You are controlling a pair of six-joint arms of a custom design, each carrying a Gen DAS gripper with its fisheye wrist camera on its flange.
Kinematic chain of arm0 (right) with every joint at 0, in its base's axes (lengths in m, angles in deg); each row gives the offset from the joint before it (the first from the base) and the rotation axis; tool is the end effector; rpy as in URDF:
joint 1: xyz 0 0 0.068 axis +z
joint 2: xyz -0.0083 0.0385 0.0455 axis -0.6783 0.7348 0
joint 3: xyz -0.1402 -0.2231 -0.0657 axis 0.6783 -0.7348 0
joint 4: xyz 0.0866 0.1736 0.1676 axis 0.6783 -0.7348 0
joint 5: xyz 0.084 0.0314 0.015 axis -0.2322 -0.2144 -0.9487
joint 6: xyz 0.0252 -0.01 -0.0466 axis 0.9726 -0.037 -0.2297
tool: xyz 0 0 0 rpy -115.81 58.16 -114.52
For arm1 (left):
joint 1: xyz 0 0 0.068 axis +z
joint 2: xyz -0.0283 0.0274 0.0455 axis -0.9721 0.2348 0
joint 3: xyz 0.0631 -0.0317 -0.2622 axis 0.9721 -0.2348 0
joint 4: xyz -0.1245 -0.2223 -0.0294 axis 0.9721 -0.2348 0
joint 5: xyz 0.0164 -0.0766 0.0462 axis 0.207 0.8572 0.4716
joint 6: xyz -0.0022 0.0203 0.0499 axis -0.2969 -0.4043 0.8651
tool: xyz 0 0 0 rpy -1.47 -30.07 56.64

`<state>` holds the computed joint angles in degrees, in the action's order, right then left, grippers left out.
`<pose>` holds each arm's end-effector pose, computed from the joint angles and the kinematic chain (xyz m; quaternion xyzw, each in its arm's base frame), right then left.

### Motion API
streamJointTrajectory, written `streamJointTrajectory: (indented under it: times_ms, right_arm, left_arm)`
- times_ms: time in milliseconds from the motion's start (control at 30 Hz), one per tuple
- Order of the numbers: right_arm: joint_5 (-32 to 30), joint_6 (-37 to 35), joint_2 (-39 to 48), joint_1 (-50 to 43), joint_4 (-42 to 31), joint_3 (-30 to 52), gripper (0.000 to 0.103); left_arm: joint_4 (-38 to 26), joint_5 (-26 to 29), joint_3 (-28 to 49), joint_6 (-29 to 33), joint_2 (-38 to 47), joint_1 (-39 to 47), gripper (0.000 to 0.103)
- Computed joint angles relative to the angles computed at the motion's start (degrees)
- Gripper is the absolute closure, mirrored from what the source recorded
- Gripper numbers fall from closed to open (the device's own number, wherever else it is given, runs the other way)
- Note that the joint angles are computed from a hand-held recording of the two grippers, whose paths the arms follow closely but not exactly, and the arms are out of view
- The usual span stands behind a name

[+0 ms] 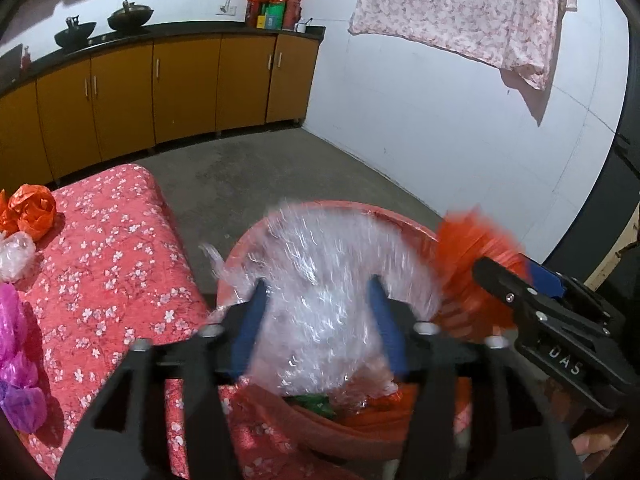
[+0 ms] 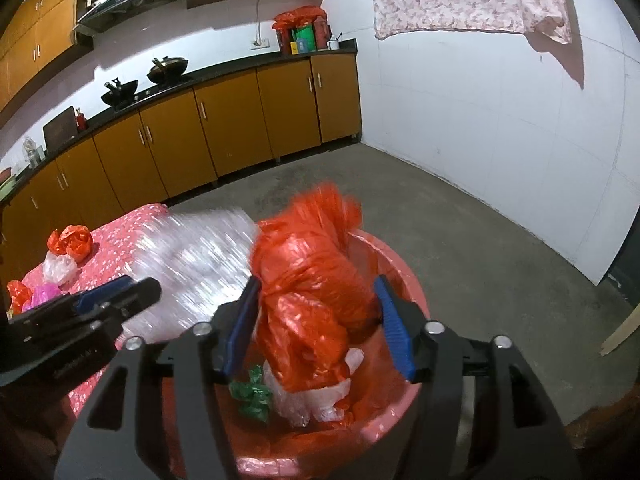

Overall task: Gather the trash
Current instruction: 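Carry the bubble wrap and red bag toward the orange basket, then open both grippers over the orange basket to drop the bags, then grasp the clear plastic bag with the left gripper while the right gripper grasps the pink bag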

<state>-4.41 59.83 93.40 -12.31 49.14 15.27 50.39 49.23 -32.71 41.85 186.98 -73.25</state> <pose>0.2180 0.1020 0.1534 0.2206 0.8588 -0.0426 0.4604 0.3400 -0.0031 0.1583 0.2714 0.8562 -0.2235 0.3787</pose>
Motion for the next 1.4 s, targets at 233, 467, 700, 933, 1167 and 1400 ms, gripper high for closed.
streamJointTrajectory:
  times_ms: [233, 467, 700, 933, 1167, 1400]
  right_arm:
    - [2.63, 3.05, -0.85, 1.6, -0.46, -1.48, 0.012]
    - [10.6, 8.84, 0.46, 5.55, -4.95, 0.78, 0.004]
    - [10.17, 7.52, 4.76, 9.89, -7.17, 7.09, 0.004]
    - [7.38, 3.57, 11.95, 15.01, -5.97, 17.18, 0.004]
    - [2.47, -1.88, 24.23, 18.66, -5.82, 33.11, 0.004]
    - [-5.69, -4.97, 40.87, 19.65, -12.13, 55.22, 0.015]
  left_arm:
    - [-0.86, 0.3, 1.41, -1.24, 0.93, 3.89, 0.025]
    - [1.37, 0.86, -1.95, 0.72, -2.88, 9.6, 0.005]
    - [2.64, 3.61, -4.97, 7.18, -7.37, 19.01, 0.002]
    - [2.45, 6.29, 0.04, 11.41, -4.02, 32.61, 0.002]
    - [2.13, 0.32, 15.4, 9.4, 9.51, 42.66, 0.002]
    - [-8.49, -3.96, 33.47, 8.33, 23.04, 45.47, 0.002]
